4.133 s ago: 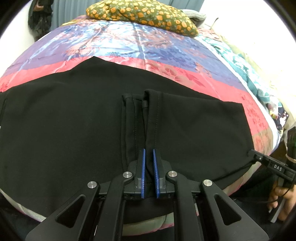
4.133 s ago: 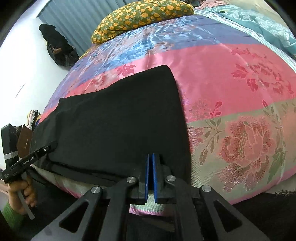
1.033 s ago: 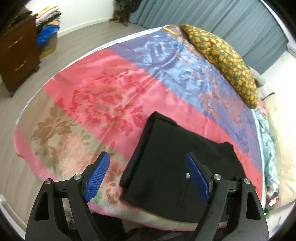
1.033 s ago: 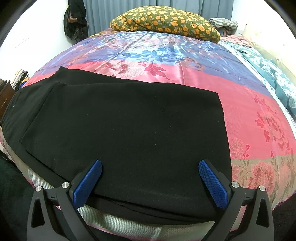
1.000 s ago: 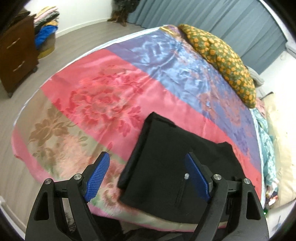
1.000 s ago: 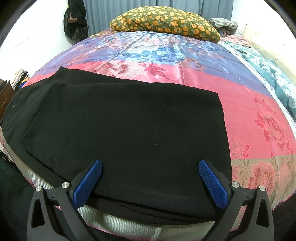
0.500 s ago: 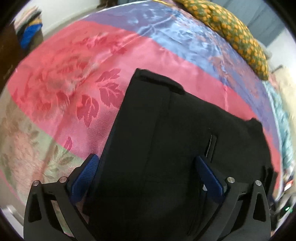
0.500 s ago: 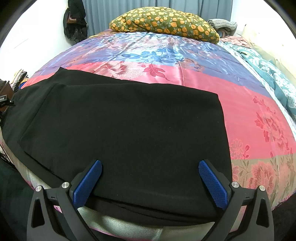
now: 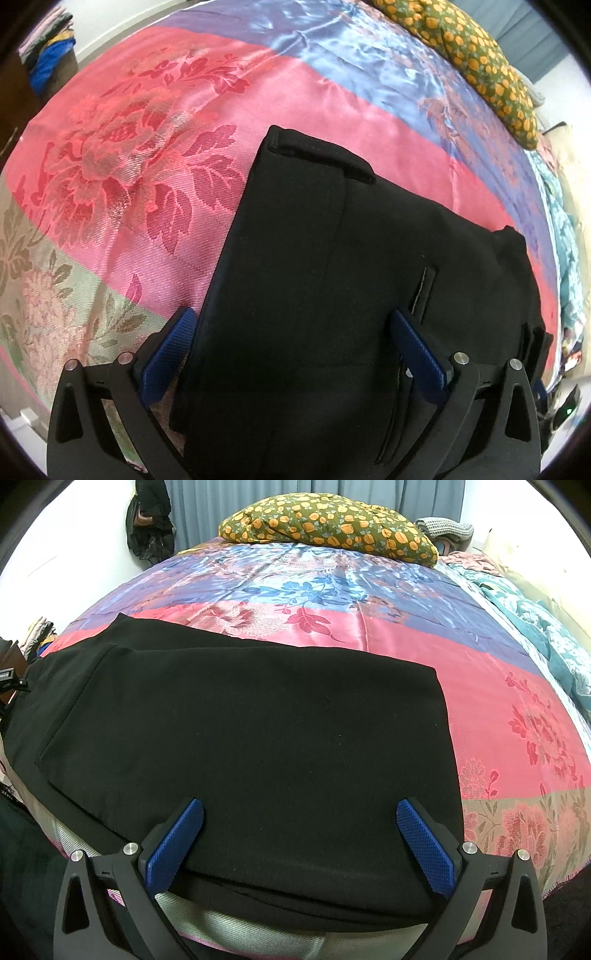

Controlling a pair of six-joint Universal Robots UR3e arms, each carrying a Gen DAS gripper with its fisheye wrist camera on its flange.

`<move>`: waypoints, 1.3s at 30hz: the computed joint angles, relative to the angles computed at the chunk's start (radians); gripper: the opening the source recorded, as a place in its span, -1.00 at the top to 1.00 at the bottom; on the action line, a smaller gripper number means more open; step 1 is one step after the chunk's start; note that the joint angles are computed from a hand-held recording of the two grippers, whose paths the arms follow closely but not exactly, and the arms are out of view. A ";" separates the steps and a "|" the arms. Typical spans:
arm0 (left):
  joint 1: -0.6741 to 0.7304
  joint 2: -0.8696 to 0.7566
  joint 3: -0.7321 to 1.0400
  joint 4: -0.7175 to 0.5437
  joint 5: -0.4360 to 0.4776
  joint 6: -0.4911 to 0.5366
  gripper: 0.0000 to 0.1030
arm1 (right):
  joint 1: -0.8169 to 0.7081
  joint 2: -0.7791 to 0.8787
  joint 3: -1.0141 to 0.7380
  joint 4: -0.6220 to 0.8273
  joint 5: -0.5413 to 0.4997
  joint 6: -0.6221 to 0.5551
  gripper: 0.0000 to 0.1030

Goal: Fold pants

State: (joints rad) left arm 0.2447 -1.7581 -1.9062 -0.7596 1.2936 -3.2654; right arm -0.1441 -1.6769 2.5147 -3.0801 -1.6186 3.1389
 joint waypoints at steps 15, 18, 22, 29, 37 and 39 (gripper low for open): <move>-0.255 -0.004 0.201 -0.137 0.367 -0.163 0.65 | -0.003 -0.012 -0.005 0.024 0.000 0.000 -1.00; -0.203 0.079 0.220 -0.205 0.266 -0.177 0.71 | -0.002 -0.019 -0.006 0.035 -0.002 0.003 -1.00; -0.148 0.194 0.282 -0.318 0.071 -0.164 0.72 | -0.006 -0.020 -0.014 0.051 0.004 -0.003 -1.00; -0.326 0.109 0.510 -0.316 -0.148 -0.284 0.74 | 0.004 -0.015 -0.032 0.076 -0.005 0.008 -1.00; -0.668 -0.421 0.818 -0.068 -0.103 -0.486 0.79 | 0.004 -0.010 -0.019 0.048 -0.004 0.004 -1.00; -0.732 -0.555 0.927 -0.089 -0.079 -0.481 0.76 | 0.005 -0.007 -0.013 0.035 -0.005 0.001 -1.00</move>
